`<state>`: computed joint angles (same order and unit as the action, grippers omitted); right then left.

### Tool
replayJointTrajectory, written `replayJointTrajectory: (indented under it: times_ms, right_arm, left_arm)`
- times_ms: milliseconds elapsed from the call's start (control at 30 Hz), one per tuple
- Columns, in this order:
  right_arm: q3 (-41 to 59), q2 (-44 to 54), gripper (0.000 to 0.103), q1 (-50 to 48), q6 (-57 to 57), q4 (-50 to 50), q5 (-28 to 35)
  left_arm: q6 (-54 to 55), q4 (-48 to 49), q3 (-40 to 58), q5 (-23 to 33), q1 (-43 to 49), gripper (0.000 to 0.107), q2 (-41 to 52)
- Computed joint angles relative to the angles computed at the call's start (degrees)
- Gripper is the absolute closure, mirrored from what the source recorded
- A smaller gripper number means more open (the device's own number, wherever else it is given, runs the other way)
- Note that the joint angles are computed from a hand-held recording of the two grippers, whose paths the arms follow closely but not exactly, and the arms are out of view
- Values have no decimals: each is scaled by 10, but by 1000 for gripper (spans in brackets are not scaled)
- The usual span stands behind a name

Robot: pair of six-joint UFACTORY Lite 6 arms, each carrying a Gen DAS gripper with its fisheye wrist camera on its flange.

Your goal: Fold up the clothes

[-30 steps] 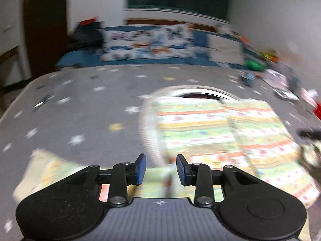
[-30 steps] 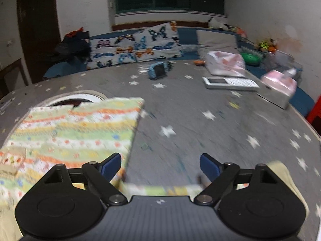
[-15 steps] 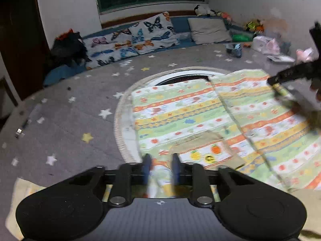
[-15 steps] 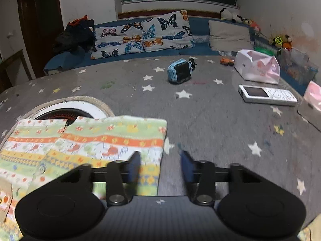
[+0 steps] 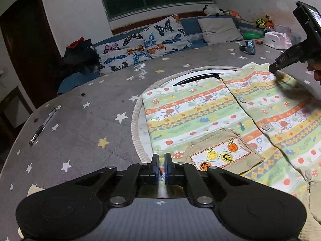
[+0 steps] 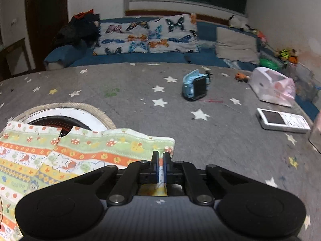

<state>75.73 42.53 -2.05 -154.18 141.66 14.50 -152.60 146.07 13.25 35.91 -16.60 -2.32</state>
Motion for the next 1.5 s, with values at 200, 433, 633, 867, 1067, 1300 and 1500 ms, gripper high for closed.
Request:
replayJointTrajectory:
  times_ms: [200,433,633,867,1067,1300,1500]
  right_arm:
    - [-67,-59,86,-24,100,-122,18]
    - [-342,-269,61,-86,68,-239,111]
    - [-547,-447,52,-125,48,-332,177]
    - [-719,-590,51,-158,-2,-341,225]
    - [-746,-659,50,-382,88,-515,322]
    - [-632,-498,40,-550,-48,-386,316]
    - [-490,-305,38,-560,-168,-175,291]
  left_arm:
    - [-25,27,-8,-62,23,97,-52]
    - [0,-36,-53,-128,-43,86,-176]
    - [66,-186,-93,-132,-180,82,-241]
    - [83,-311,-103,-33,-357,78,-188]
    - [99,-308,-98,-56,-330,72,-214]
    - [108,-332,-74,-46,-355,57,-202]
    - [123,-372,-60,-28,-386,47,-186]
